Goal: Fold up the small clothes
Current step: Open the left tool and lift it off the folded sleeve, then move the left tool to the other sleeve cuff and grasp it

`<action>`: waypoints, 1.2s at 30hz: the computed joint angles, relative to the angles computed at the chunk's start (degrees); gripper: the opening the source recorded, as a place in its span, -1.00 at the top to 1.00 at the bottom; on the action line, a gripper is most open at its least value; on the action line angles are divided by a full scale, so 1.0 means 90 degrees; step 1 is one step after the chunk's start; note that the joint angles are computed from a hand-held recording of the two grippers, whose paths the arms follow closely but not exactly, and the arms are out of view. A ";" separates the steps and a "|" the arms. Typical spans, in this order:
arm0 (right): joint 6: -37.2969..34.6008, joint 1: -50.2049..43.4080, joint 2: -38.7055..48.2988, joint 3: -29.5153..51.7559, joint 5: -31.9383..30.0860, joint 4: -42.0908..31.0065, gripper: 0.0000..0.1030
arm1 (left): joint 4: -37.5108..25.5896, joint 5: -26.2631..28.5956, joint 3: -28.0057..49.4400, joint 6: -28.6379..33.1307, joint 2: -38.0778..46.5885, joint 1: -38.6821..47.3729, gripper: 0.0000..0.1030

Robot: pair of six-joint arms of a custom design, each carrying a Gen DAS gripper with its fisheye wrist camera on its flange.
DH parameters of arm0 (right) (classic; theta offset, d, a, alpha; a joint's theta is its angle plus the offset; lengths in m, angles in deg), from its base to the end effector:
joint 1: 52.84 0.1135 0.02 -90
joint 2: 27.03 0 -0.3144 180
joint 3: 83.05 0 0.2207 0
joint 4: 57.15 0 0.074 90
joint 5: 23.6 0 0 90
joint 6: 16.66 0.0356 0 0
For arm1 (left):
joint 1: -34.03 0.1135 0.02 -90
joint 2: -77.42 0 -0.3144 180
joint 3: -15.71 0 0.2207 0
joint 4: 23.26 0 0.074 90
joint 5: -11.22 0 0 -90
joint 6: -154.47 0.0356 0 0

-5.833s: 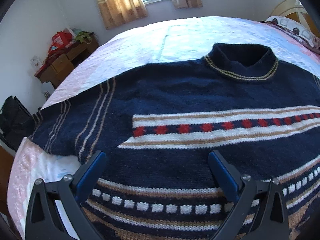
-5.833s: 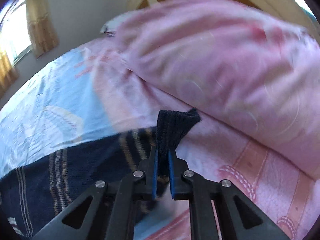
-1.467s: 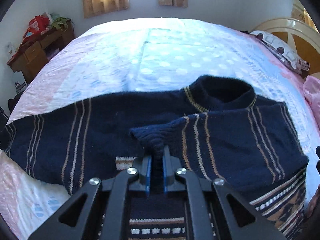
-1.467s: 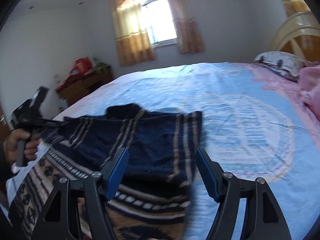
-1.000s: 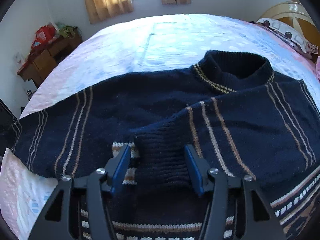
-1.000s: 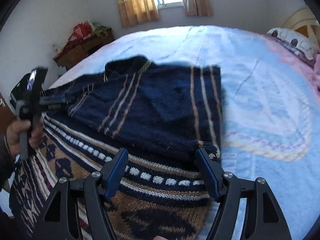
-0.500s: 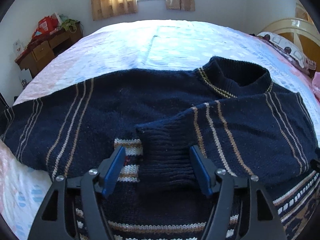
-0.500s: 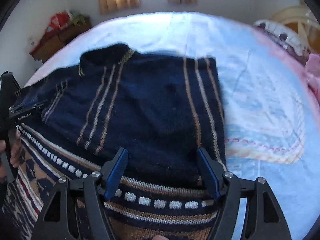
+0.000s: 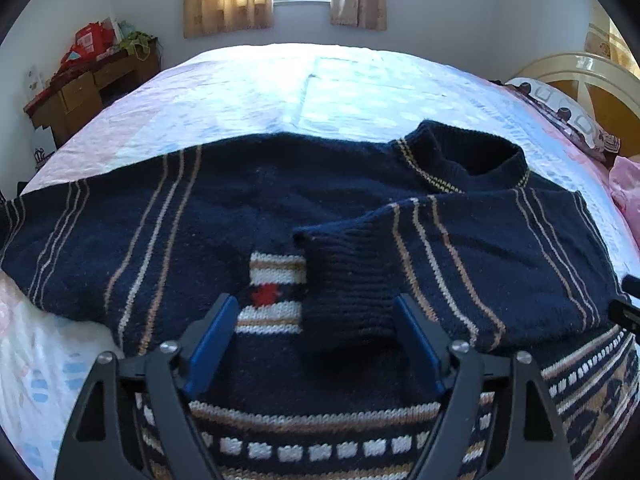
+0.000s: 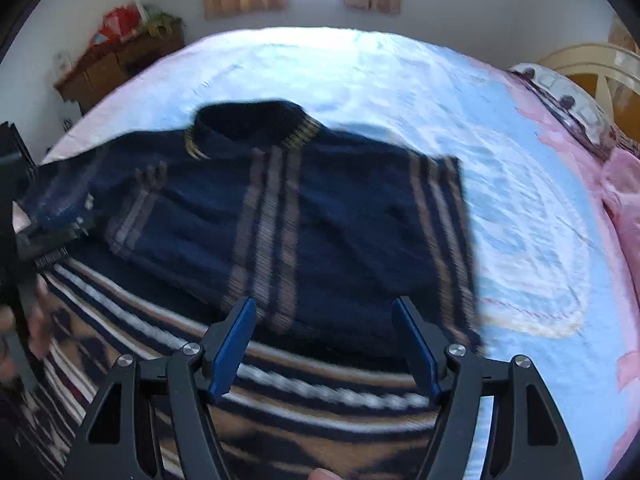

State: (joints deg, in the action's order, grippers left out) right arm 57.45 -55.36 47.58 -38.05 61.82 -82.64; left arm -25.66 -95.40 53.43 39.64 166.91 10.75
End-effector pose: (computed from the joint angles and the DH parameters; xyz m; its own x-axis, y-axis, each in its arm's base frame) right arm 0.1910 -0.0056 0.2178 -0.7876 -0.2385 -0.5682 -0.2261 0.9696 -0.0937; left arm 0.2034 -0.0764 0.1669 -0.7703 -0.1066 -0.6286 -0.1086 0.9935 -0.0354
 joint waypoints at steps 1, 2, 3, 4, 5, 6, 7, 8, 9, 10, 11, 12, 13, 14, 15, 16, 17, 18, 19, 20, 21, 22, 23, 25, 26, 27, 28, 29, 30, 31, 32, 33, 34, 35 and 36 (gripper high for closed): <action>0.0247 0.0381 0.0135 -0.0044 0.0229 0.0247 -0.38 | 0.0001 0.0067 0.0010 0.0001 0.0009 0.0060 -0.60; 0.0474 0.0691 0.0340 -0.0082 0.0346 0.0493 -0.38 | -0.0011 0.0118 0.0014 0.0007 -0.0006 0.0123 -0.60; 0.0600 0.0901 0.0562 -0.0109 0.0350 0.0682 -0.38 | -0.0027 0.0150 -0.0033 -0.0009 -0.0056 0.0156 -0.60; 0.0684 0.1047 0.0758 -0.0148 0.0338 0.0831 -0.38 | -0.0117 0.0190 -0.0027 0.0019 -0.0113 0.0202 -0.60; 0.0800 0.1196 0.0979 -0.0186 0.0379 0.0965 -0.38 | -0.0266 0.0232 0.0004 0.0085 -0.0202 0.0250 -0.60; 0.0930 0.1325 0.1171 -0.0346 0.0478 0.1235 -0.38 | -0.0404 0.0225 -0.0006 0.0130 -0.0331 0.0277 -0.60; 0.1033 0.1447 0.1162 -0.0584 0.0623 0.1621 -0.38 | -0.0487 0.0234 -0.0089 0.0212 -0.0506 0.0359 -0.60; 0.1058 0.1535 0.1110 -0.0768 0.0744 0.1899 -0.38 | -0.0593 0.0266 -0.0164 0.0331 -0.0723 0.0489 -0.60; 0.1058 0.1612 0.1073 -0.0899 0.0835 0.2059 -0.38 | -0.0693 0.0322 -0.0266 0.0513 -0.1011 0.0696 -0.60; 0.1056 0.1626 0.1031 -0.0994 0.0849 0.2170 -0.38 | -0.0728 0.0415 -0.0420 0.0754 -0.1303 0.0989 -0.60; 0.1052 0.1602 0.1024 -0.1045 0.0817 0.2242 -0.38 | -0.0826 0.0484 -0.0500 0.1000 -0.1575 0.1322 -0.60; 0.1046 0.1550 0.1039 -0.1082 0.0753 0.2309 -0.38 | -0.0909 0.0628 -0.0573 0.1334 -0.1830 0.1805 -0.60; 0.1030 0.1474 0.1074 -0.1112 0.0683 0.2386 -0.42 | -0.0981 0.0827 -0.0615 0.1737 -0.2041 0.2405 -0.60; 0.0978 0.1380 0.1100 -0.1138 0.0609 0.2455 -0.43 | -0.1002 0.0980 -0.0621 0.2064 -0.2131 0.2909 -0.60; 0.0976 0.1368 0.1101 -0.1192 0.0597 0.2548 -0.44 | -0.0957 0.1208 -0.0629 0.2493 -0.2181 0.3620 -0.60; 0.1010 0.1425 0.1117 -0.1226 0.0639 0.2629 -0.45 | -0.0831 0.1456 -0.0631 0.2912 -0.2136 0.4356 -0.60; 0.1018 0.1458 0.1122 -0.1287 0.0677 0.2736 -0.45 | -0.0696 0.1654 -0.0584 0.3250 -0.1973 0.4955 -0.60; 0.1024 0.1478 0.1069 -0.1320 0.0701 0.2735 -0.45 | -0.0563 0.1940 -0.0509 0.3683 -0.1743 0.5746 -0.60; 0.1030 0.1491 0.1084 -0.1343 0.0716 0.2784 -0.46 | -0.0493 0.2124 -0.0394 0.3937 -0.1520 0.6295 -0.60; 0.1055 0.1525 0.1115 -0.1330 0.0738 0.2805 -0.46 | -0.0369 0.2244 -0.0307 0.4105 -0.1302 0.6747 -0.60; 0.1063 0.1531 0.1120 -0.1332 0.0738 0.2815 -0.46 | -0.0134 0.2294 -0.0215 0.4238 -0.1070 0.7182 -0.60; 0.1050 0.1510 0.1094 -0.1353 0.0719 0.2817 -0.46 | 0.0109 0.2330 -0.0183 0.4351 -0.0905 0.7514 -0.60; 0.1052 0.1509 0.1090 -0.1360 0.0715 0.2826 -0.46 | 0.0318 0.2386 -0.0104 0.4478 -0.0723 0.7877 -0.60; 0.1050 0.1504 0.1081 -0.1376 0.0711 0.2839 -0.46 | 0.0566 0.2430 0.0153 0.4537 -0.0376 0.8364 -0.60; 0.1054 0.1510 0.1082 -0.1383 0.0716 0.2852 -0.46 | 0.0642 0.2405 0.0317 0.4504 -0.0191 0.8522 -0.60; 0.1054 0.1510 0.1082 -0.1383 0.0716 0.2852 -0.47 | 0.0670 0.2426 0.0502 0.4500 0.0006 0.8714 -0.60; 0.1057 0.1512 0.1085 -0.1381 0.0714 0.2851 -0.47 | 0.0725 0.2388 0.0657 0.4471 0.0185 0.8800 -0.60; 0.1061 0.1517 0.1085 -0.1381 0.0719 0.2849 -0.47 | 0.0760 0.2321 0.0833 0.4455 0.0375 0.8888 -0.60; 0.1063 0.1523 0.1084 -0.1383 0.0725 0.2853 -0.47 | 0.0764 0.2247 0.1011 0.4394 0.0560 0.8924 -0.60; 0.1063 0.1523 0.1084 -0.1383 0.0725 0.2853 -0.47 | 0.0800 0.2191 0.1198 0.4347 0.0771 0.8993 -0.60; 0.1063 0.1523 0.1084 -0.1383 0.0725 0.2853 -0.47 | 0.0816 0.2189 0.1316 0.4332 0.0902 0.9073 -0.60; 0.1045 0.1504 0.1063 -0.1388 0.0713 0.2840 -0.47 | 0.0804 0.2229 0.1485 0.4295 0.1080 0.9155 -0.60; 0.1032 0.1486 0.1033 -0.1394 0.0703 0.2819 -0.47 | 0.0747 0.2245 0.1675 0.4264 0.1272 0.9206 -0.60; 0.1032 0.1486 0.1033 -0.1394 0.0703 0.2819 -0.47 | 0.0685 0.2231 0.1821 0.4213 0.1412 0.9230 -0.60; 0.1032 0.1486 0.1033 -0.1394 0.0703 0.2819 -0.47 | 0.0625 0.2280 0.2022 0.4082 0.1621 0.9239 -0.60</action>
State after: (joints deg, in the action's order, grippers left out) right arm 66.74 -41.99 56.88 -50.59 68.15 -57.26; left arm -20.03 -74.88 71.62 76.37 181.50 93.90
